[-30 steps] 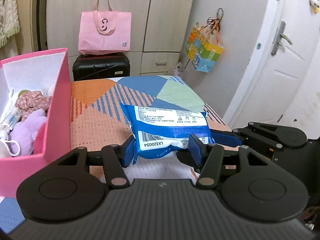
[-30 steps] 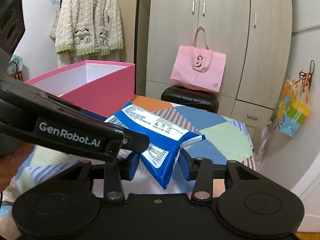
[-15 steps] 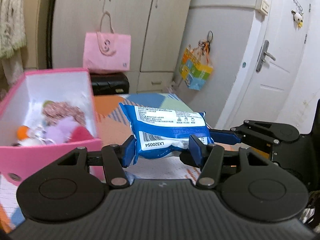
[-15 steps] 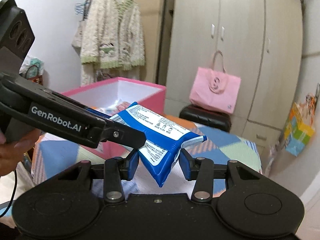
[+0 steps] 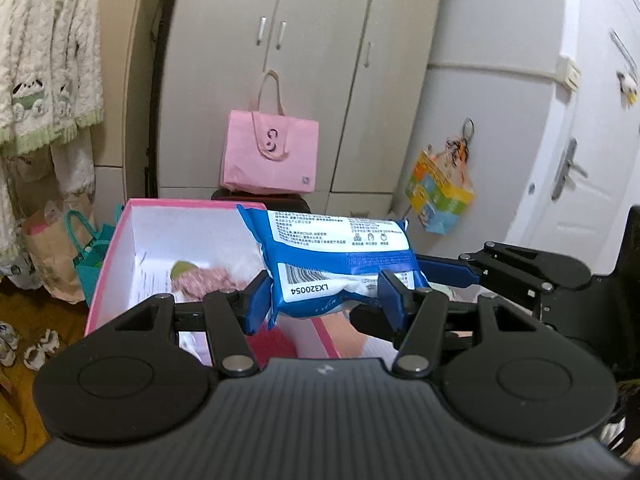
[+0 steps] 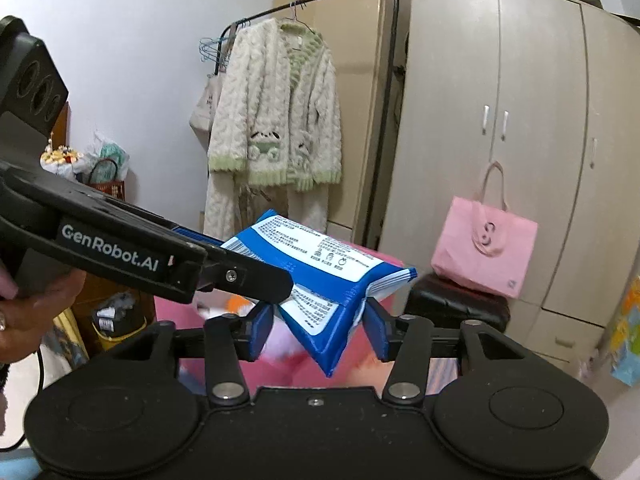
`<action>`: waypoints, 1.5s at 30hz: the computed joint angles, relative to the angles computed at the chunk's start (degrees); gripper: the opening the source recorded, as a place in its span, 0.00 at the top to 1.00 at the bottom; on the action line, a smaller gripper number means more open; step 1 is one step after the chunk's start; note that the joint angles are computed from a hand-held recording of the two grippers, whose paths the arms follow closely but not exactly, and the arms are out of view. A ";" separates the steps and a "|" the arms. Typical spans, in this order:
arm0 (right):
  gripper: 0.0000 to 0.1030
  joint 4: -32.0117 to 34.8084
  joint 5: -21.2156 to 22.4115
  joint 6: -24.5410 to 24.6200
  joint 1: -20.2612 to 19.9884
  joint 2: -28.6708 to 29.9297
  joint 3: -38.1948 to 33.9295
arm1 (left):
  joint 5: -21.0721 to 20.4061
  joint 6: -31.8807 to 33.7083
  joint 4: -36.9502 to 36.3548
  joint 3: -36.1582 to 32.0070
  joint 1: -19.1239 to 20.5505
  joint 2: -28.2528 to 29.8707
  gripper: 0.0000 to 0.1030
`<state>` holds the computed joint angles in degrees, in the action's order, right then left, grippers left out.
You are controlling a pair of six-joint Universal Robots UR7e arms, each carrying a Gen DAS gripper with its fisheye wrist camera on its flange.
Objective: Organize soft objects
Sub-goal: 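Lift the blue wipes pack with the left tool and carry it over the pink box, then lower the wipes pack into the pink box and open the left tool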
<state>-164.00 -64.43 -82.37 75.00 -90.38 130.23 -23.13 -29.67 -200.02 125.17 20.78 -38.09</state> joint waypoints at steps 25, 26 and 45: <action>0.41 6.16 -22.44 8.84 14.57 28.98 -24.48 | -6.41 -2.72 5.19 -5.74 19.85 -4.92 0.49; 0.41 6.50 -22.78 9.08 14.73 29.59 -25.25 | -6.15 -3.23 6.23 -5.97 19.92 -5.03 0.49; 0.39 12.35 -16.76 7.87 10.13 21.11 -21.18 | 6.67 -17.51 24.39 -2.62 10.74 -5.95 0.27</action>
